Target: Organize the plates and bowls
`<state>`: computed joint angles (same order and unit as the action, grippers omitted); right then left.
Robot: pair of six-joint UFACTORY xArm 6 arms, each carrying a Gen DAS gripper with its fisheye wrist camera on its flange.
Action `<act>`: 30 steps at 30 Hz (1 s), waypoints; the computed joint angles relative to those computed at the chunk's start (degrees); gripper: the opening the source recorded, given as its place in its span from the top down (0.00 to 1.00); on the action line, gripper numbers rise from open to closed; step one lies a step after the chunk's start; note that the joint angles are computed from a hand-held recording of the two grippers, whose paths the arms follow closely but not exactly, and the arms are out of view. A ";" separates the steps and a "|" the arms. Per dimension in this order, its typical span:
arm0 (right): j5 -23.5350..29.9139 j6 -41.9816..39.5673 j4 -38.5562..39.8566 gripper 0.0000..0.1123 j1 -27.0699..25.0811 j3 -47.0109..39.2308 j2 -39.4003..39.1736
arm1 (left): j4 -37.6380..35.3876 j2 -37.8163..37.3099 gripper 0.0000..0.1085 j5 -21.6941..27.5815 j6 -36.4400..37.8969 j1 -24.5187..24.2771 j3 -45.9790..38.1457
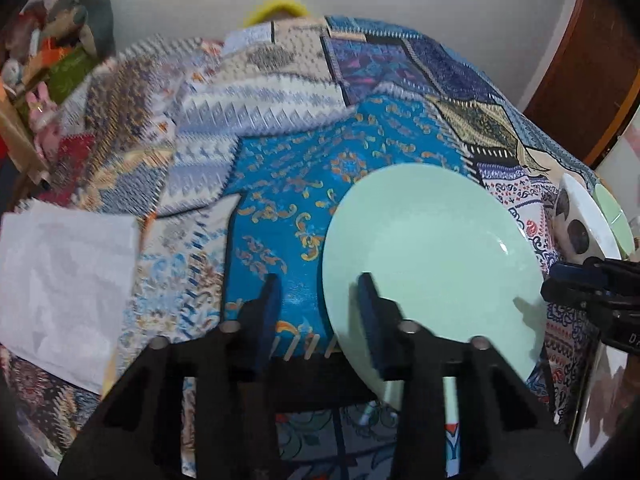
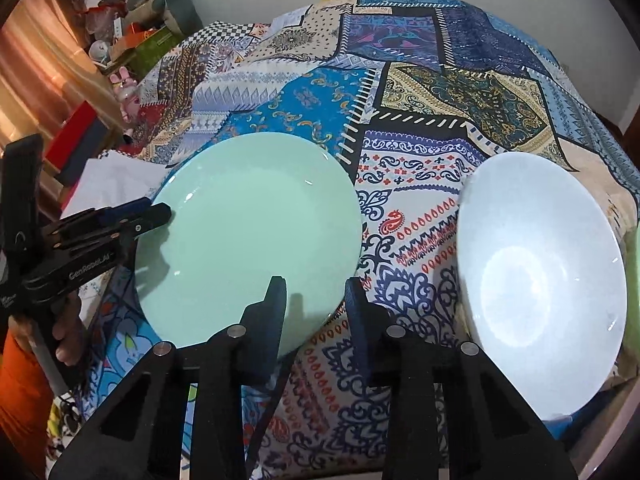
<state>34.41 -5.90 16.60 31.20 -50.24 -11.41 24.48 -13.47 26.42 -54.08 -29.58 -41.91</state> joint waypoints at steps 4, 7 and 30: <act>0.37 1.76 -1.38 0.75 0.07 -0.50 1.13 | -1.33 0.83 0.73 -2.90 1.74 0.33 0.36; 0.94 2.57 -1.76 0.74 -0.01 -1.09 1.76 | -4.76 2.19 0.73 -4.05 5.81 0.13 -0.35; 6.82 -3.20 2.64 0.73 0.96 -2.17 1.82 | -10.43 -8.06 0.73 5.15 8.86 -5.02 5.28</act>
<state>41.23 -9.10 19.24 32.16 -52.41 -9.59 14.05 -21.54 31.58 -45.22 -34.60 -36.63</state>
